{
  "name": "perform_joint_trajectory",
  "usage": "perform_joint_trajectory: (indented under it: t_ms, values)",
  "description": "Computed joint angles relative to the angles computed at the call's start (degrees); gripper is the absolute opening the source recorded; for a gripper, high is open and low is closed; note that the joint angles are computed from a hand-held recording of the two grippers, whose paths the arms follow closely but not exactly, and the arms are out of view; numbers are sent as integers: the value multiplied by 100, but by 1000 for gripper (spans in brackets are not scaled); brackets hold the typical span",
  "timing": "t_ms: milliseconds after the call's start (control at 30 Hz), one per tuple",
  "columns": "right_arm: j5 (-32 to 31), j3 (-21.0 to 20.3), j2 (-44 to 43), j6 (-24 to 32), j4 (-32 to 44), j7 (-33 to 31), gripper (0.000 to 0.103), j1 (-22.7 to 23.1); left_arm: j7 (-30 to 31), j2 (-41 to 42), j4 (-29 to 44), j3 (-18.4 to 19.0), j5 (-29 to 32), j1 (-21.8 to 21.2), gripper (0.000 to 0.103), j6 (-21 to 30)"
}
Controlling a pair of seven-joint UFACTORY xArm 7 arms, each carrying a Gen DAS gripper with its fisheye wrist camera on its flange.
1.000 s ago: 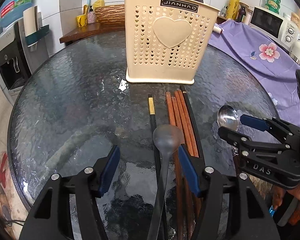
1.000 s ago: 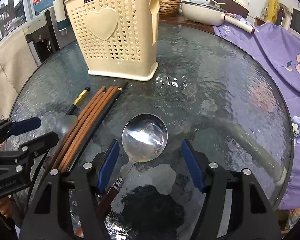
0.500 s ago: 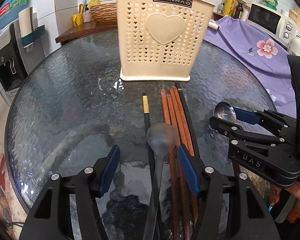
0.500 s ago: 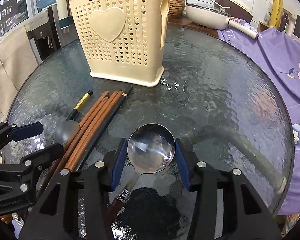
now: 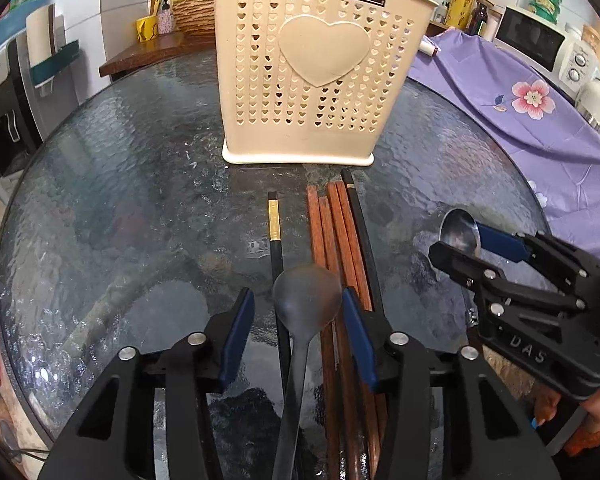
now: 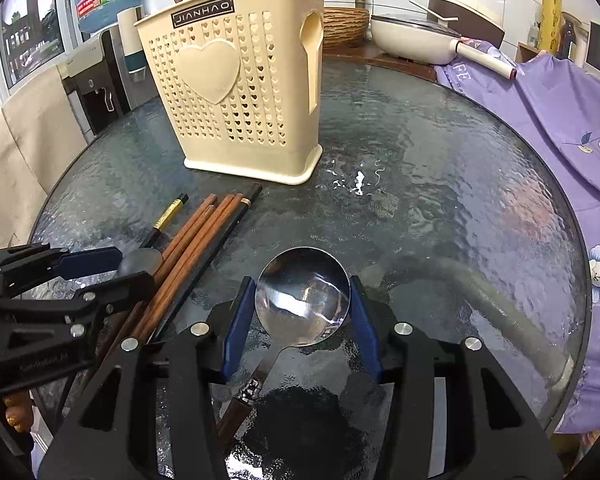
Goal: Organize utensils
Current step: 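Grasp the grey ladle with the left tool while the right tool grasps the wooden-handled spoon, then carry the ladle with the left tool while the right tool carries the spoon, both into the holder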
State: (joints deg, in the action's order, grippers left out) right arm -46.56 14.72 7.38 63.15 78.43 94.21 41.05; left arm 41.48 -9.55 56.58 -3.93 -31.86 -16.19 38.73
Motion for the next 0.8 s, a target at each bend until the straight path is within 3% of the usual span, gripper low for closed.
perform_joint_trajectory:
  t_ms: [100,467,667,800]
  values:
    - [0,1,-8,-36,-17,14,47,0,-14,39,73,10,-36,7,35,114]
    - [-60,26,-137,-229,-181,165,47,-47,-16,29,136,66,-356,83,35,245]
    - [-233,79,-426,-686,-482,295,47,-199,176,-180,96,142,-648,73,35,5]
    - [-455,184,-655,-699,-526,339,47,-293,335,-333,133,249,-910,41,35,-193]
